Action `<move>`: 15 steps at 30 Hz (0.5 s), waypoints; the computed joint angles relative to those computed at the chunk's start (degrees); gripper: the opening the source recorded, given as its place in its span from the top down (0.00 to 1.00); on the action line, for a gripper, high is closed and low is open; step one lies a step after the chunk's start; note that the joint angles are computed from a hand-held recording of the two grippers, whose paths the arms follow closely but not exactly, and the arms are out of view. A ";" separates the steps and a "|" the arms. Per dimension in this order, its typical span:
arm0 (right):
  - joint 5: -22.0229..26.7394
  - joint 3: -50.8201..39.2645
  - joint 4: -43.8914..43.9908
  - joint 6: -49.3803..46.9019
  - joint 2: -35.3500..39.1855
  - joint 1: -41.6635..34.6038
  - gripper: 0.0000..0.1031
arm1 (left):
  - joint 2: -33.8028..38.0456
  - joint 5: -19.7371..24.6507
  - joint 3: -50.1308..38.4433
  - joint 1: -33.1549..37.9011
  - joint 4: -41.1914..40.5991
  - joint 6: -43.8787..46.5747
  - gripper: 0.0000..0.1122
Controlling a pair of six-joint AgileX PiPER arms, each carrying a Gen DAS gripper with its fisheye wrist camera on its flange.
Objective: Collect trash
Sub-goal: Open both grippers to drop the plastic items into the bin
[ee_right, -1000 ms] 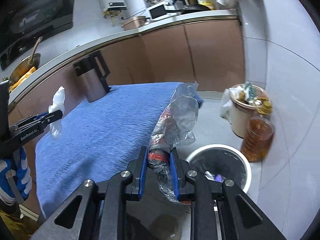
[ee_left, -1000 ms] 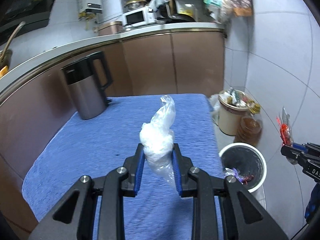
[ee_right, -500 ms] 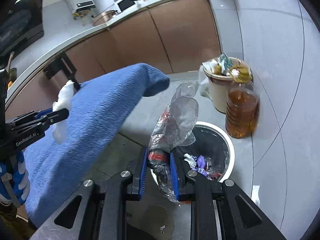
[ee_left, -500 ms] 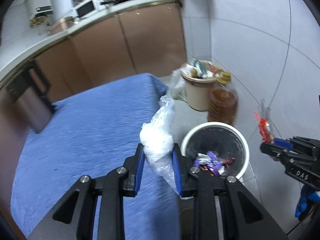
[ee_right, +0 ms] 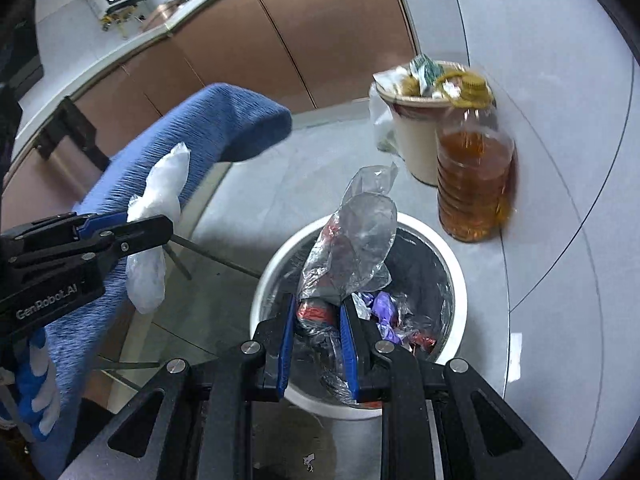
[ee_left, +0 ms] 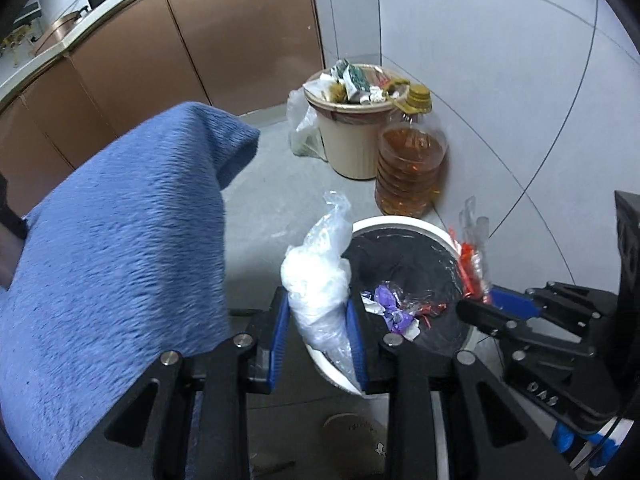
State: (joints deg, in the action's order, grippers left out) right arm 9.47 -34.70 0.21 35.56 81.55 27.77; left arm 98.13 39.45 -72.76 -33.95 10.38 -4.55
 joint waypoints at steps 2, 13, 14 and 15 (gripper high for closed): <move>-1.06 -0.71 7.28 -8.08 2.98 -1.54 0.80 | 2.09 0.07 -1.31 0.01 -1.24 0.75 0.76; -1.83 -3.38 -0.47 -0.92 12.06 -3.89 0.57 | 6.98 1.02 -5.32 3.39 -15.75 10.76 0.53; -1.99 -3.17 -0.61 -0.66 12.09 -3.95 0.57 | 6.83 1.03 -5.31 3.51 -16.53 11.32 0.53; -1.87 -3.01 -2.36 1.43 11.99 -3.83 0.56 | 6.71 1.22 -5.40 3.71 -17.51 12.04 0.53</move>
State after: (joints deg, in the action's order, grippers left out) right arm 7.60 -37.71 -2.15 36.99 93.54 23.95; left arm 104.84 40.66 -78.16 -30.25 -7.14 7.49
